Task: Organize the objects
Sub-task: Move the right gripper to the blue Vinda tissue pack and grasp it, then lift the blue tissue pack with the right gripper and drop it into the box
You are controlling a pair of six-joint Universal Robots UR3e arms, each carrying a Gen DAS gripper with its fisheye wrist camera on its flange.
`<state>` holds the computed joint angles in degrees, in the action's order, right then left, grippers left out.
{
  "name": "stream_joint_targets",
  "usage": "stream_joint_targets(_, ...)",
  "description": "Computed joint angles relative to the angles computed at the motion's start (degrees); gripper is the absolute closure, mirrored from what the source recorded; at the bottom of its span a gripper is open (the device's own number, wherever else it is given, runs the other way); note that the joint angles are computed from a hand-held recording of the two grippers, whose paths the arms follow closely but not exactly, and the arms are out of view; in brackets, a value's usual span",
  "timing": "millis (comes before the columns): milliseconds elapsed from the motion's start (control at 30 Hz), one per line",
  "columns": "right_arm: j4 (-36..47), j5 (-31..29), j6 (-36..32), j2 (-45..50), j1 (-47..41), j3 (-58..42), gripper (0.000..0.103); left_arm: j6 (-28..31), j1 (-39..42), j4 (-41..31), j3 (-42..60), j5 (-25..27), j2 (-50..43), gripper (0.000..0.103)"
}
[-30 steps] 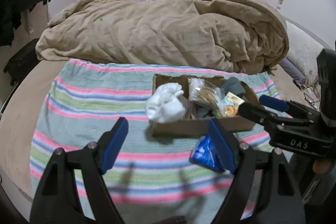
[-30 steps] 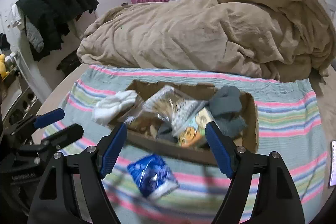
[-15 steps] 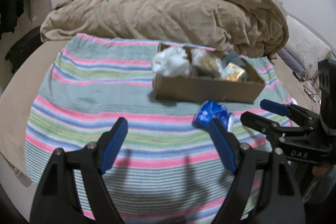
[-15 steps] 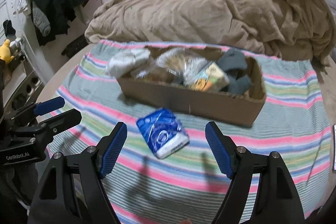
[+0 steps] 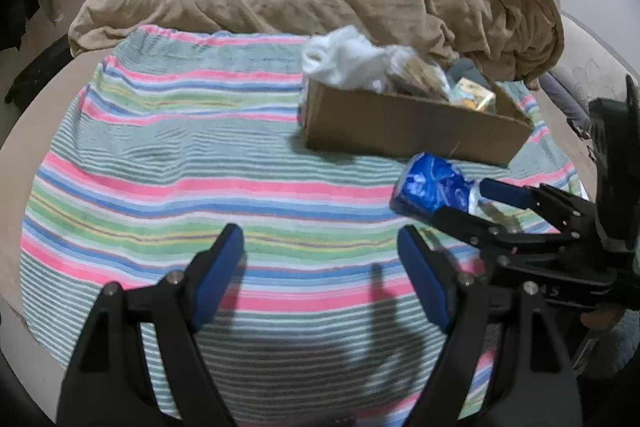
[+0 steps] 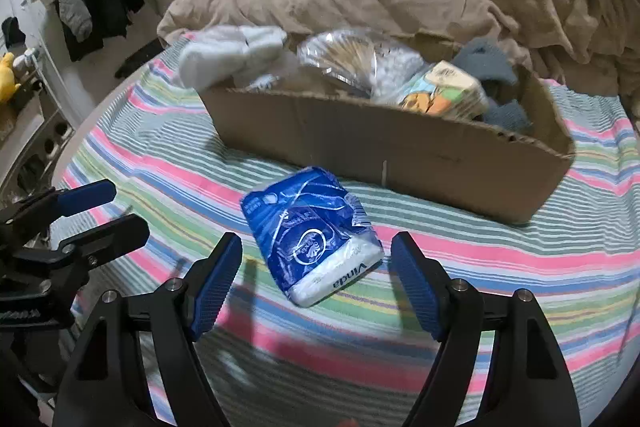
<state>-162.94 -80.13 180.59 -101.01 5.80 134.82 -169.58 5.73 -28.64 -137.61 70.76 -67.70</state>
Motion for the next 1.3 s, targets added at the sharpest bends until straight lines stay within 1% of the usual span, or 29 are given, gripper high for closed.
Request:
stream_joint_targets(67, -1.3, -0.5, 0.2, 1.7, 0.4, 0.0, 0.023, 0.0, -0.2, 0.8, 0.0, 0.2, -1.1, 0.022)
stream_joint_targets(267, -3.2, 1.5, -0.3, 4.8, -0.9, -0.2, 0.023, -0.3, -0.3, 1.9, 0.0, 0.4, -3.2, 0.022)
stream_joint_targets(300, -3.4, 1.7, -0.4, 4.8, -0.9, -0.1, 0.025, -0.3, -0.3, 1.7, 0.1, 0.5, -3.3, 0.022)
stream_joint_targets(333, -3.4, 2.0, -0.5, 4.5, -1.1, 0.1, 0.033, -0.3, -0.3, 1.6, 0.1, 0.6, -3.2, 0.022)
stream_joint_targets(533, -1.6, 2.8, -1.6, 1.9, -1.8, 0.8, 0.039, -0.4, -1.0, 0.4, 0.6, 1.1, -1.9, 0.022)
stream_joint_targets(633, -0.4, 2.6, -2.0, -0.4, -1.9, 1.5, 0.04, -0.3, -1.0, -1.2, 0.9, 0.8, -0.4, 0.022)
stream_joint_targets(767, 3.1, 4.0, -3.4, -5.7, -3.7, 3.0, 0.041, -0.8, -1.9, -3.4, 1.8, 1.1, 1.3, 0.022)
stream_joint_targets(833, 5.1, 4.1, -3.9, -8.2, -4.4, 3.2, 0.041, -1.4, -3.3, -4.4, 2.9, 2.6, 1.8, 0.022)
stream_joint_targets(900, 7.9, 4.6, -4.6, -11.9, -5.9, 3.4, 0.041, -2.2, -4.7, -5.3, 4.4, 4.0, 1.6, 0.022)
stream_joint_targets(1033, 14.6, 6.4, -6.6, -19.2, -10.3, 2.5, 0.041, -3.3, -6.3, -6.8, 7.7, 4.4, 1.8, 0.022)
stream_joint_targets(1233, 21.3, 9.5, -9.4, -24.9, -17.5, -1.2, 0.041, -4.9, -9.1, -6.3, 14.4, 5.8, -2.3, 0.022)
stream_joint_targets(1300, 21.7, 10.1, -9.8, -24.8, -19.5, -2.6, 0.041, -5.5, -9.7, -5.8, 16.3, 6.1, -3.7, 0.022)
